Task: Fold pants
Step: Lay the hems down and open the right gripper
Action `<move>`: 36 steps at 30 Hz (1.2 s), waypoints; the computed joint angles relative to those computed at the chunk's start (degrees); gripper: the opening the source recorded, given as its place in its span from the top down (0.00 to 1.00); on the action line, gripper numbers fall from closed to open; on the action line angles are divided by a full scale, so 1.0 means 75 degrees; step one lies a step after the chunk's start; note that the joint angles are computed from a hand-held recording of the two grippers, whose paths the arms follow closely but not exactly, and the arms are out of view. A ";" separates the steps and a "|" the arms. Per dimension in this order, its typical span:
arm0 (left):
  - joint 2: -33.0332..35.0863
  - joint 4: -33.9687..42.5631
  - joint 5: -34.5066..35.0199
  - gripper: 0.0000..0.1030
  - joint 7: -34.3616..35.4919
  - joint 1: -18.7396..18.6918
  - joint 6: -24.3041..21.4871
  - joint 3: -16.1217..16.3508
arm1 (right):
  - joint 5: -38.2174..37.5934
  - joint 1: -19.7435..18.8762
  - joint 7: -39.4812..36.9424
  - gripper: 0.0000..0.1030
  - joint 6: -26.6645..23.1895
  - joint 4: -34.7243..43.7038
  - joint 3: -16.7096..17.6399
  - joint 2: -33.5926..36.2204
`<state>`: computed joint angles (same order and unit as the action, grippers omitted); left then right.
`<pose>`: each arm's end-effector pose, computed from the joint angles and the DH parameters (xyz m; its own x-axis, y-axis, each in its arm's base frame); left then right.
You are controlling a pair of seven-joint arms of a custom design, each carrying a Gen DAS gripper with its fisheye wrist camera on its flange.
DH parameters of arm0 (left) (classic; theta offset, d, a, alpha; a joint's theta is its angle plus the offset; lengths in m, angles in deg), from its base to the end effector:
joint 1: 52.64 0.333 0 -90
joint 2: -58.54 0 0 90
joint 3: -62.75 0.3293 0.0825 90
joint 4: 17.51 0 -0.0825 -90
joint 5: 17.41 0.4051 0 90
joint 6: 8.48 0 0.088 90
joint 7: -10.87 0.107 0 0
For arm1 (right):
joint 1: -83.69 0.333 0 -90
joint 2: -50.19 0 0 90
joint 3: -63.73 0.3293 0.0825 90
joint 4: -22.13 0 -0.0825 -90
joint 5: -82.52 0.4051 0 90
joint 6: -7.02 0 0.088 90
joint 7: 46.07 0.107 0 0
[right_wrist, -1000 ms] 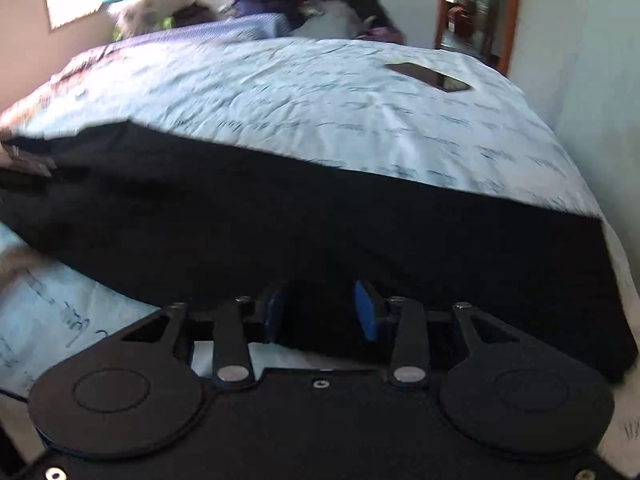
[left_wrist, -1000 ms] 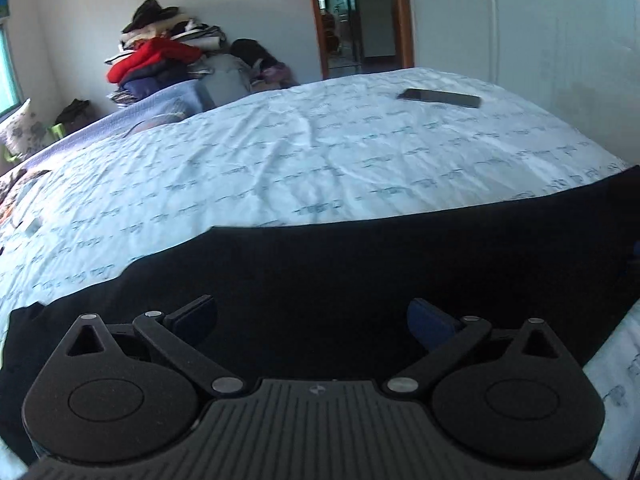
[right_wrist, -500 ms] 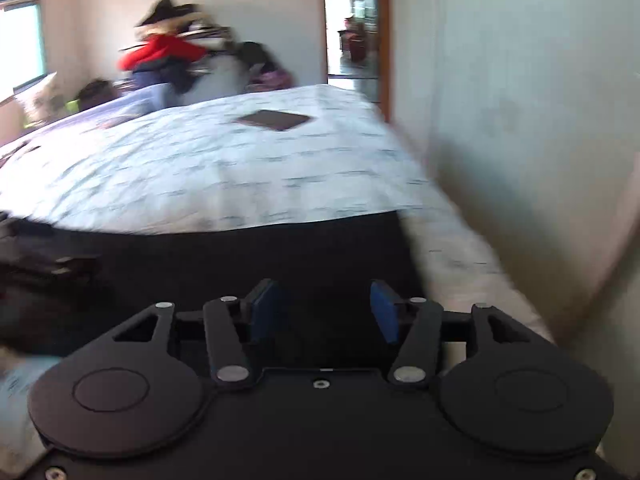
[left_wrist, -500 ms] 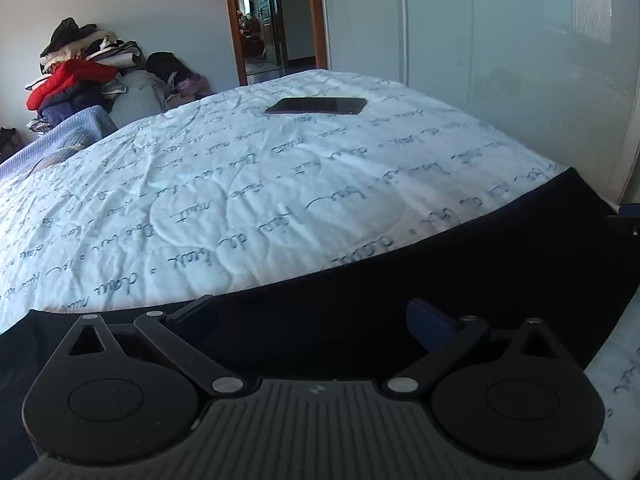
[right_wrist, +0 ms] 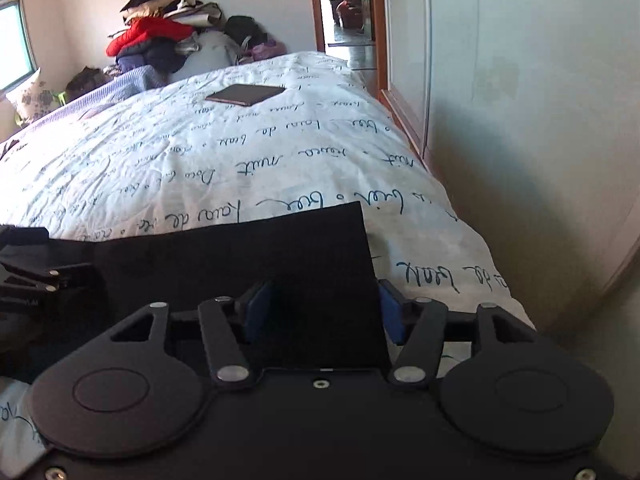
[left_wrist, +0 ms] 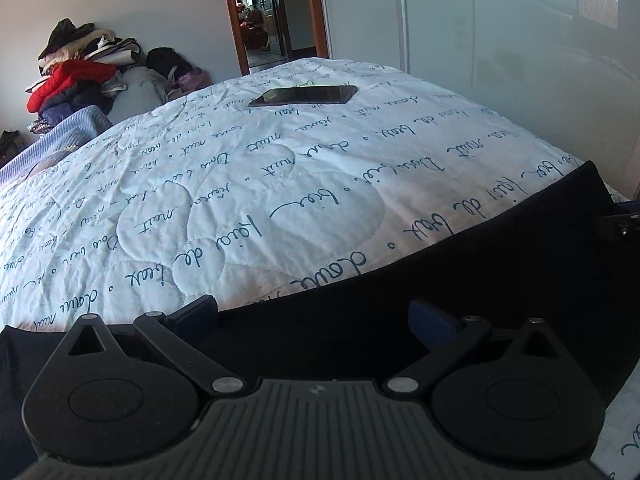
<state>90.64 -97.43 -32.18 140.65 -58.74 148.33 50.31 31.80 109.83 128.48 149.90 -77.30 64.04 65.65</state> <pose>0.7618 -0.1998 0.4838 -0.6182 -0.7714 -0.1512 -0.4629 0.5127 -0.7231 0.6219 0.3138 0.4777 -0.3494 -0.9269 -0.1373 -0.6100 0.3362 -0.7175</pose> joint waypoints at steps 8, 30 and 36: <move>0.0010 -0.0066 -0.0047 0.00 -0.0060 0.0008 0.0119 -0.0023 | 0.0134 -0.0080 -0.0031 0.43 0.0200 -0.0104 0.0008 -0.0058; -0.0706 -0.1354 -0.0539 0.01 0.0119 0.0299 0.1457 -0.0227 | -0.0469 0.0230 -0.0154 0.39 -0.0993 0.0619 0.0122 0.0289; -0.0698 -0.1440 -0.0303 0.01 0.0224 0.0215 0.1550 -0.0078 | 0.0061 -0.0518 0.0748 0.38 0.1896 -0.0188 -0.0247 0.0123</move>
<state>85.40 -108.23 -34.45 142.33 -57.12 159.96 49.72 32.26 105.95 134.09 164.12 -78.71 62.19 66.57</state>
